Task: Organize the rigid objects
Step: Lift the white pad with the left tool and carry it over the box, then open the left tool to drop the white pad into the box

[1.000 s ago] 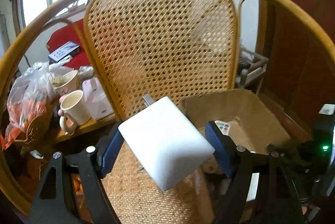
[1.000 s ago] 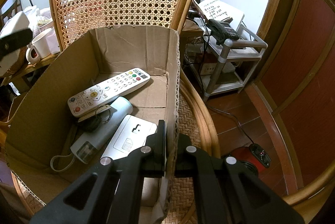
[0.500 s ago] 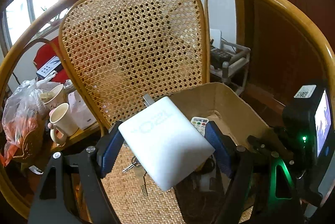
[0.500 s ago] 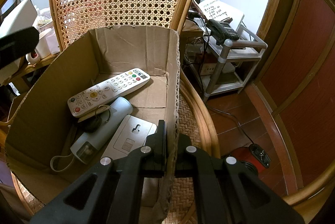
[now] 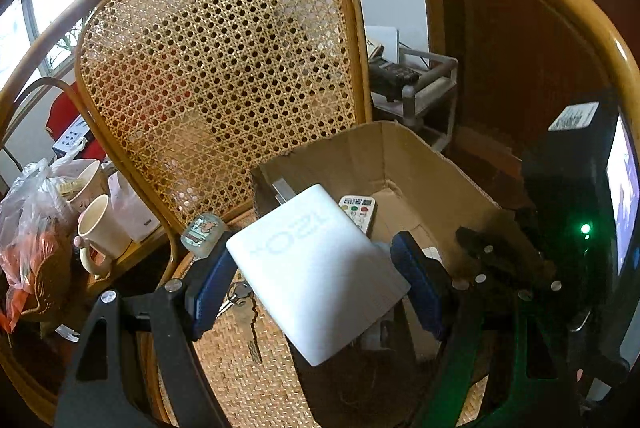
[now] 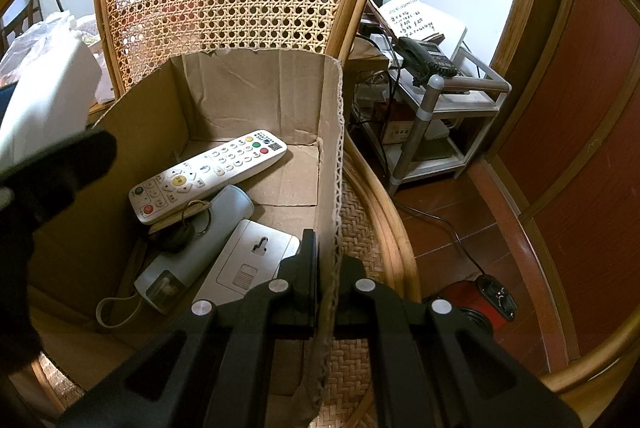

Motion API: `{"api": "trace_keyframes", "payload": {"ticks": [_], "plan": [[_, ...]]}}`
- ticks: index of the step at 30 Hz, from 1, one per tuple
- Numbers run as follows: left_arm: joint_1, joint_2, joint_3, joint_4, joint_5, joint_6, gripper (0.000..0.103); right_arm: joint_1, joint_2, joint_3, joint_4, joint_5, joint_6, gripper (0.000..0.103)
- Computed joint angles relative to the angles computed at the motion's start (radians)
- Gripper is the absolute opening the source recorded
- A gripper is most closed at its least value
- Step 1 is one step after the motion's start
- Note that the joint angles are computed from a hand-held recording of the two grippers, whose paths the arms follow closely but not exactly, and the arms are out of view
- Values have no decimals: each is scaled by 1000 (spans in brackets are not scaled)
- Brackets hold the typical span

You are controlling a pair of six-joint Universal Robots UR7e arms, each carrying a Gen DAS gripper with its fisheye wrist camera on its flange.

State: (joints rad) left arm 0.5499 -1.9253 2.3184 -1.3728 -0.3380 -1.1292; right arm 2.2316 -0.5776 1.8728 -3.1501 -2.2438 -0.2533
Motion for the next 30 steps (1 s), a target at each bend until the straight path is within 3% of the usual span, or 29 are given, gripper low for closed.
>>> {"api": "trace_keyframes", "payload": {"ticks": [25,30], "plan": [[57,41,-18,-22,-50,39,78,0,1,0,-1,-1,0,7],[38,35,-16,7,-31,19,79,1,1,0,-3,0,-2,7]]}}
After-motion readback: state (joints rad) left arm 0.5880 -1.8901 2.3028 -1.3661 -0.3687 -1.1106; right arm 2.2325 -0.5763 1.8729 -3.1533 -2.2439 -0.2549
